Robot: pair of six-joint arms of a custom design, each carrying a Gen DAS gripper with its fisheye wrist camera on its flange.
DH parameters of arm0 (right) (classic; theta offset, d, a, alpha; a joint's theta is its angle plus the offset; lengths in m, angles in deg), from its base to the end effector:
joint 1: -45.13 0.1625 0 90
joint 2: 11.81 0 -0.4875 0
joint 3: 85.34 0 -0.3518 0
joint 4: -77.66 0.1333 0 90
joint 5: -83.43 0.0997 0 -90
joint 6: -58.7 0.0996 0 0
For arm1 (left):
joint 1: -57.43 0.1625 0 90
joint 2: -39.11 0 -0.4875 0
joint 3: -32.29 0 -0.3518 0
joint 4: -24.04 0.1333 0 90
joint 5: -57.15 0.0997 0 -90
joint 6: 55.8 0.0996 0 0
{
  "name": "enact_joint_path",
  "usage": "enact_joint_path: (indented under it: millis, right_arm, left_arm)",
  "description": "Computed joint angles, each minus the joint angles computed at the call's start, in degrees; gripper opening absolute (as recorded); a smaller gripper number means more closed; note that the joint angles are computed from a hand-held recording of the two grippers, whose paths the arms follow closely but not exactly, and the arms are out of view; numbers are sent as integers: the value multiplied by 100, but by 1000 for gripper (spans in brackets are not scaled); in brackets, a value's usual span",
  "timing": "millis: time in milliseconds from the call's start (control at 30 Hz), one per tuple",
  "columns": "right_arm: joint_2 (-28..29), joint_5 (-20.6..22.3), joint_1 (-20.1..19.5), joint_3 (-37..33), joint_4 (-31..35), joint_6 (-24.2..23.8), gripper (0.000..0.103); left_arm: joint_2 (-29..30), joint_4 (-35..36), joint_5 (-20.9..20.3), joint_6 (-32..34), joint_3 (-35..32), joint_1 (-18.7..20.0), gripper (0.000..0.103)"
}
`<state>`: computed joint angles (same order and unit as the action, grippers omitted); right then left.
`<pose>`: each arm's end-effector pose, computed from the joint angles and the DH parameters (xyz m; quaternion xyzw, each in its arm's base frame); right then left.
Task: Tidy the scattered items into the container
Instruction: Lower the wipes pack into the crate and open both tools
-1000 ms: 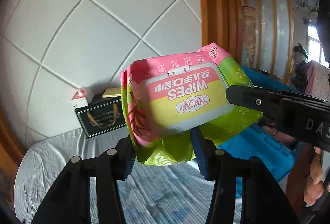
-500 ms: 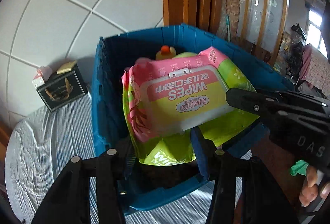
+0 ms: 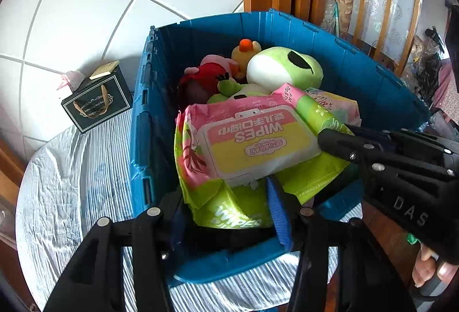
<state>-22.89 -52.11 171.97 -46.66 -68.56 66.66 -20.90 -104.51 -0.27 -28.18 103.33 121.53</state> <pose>0.5961 -0.6919 0.0797 0.1302 -0.8891 0.3536 0.2599 -0.1447 -0.7259 0.4891 0.3602 0.8625 -0.2242 0.2758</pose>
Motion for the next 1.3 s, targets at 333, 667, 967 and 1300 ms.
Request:
enact_joint_path:
  millis: [333, 667, 967, 1300]
  right_arm:
    - [-328, -570, 595, 946, -1839, -850, 98]
    - [-368, -1032, 1119, 1498, -2313, -938, 103]
    - [-325, -1610, 1223, 1493, -2086, -738, 103]
    - [-402, -1512, 1190, 1579, -1901, -449, 103]
  left_arm:
    - [-1113, -1488, -316, 217, 1183, -227, 103]
    - [-1891, -1510, -40, -44, 1772, -298, 103]
    - [-2123, -1423, 190, -353, 1826, -338, 103]
    - [-2192, -1426, 183, -478, 1773, -373, 103]
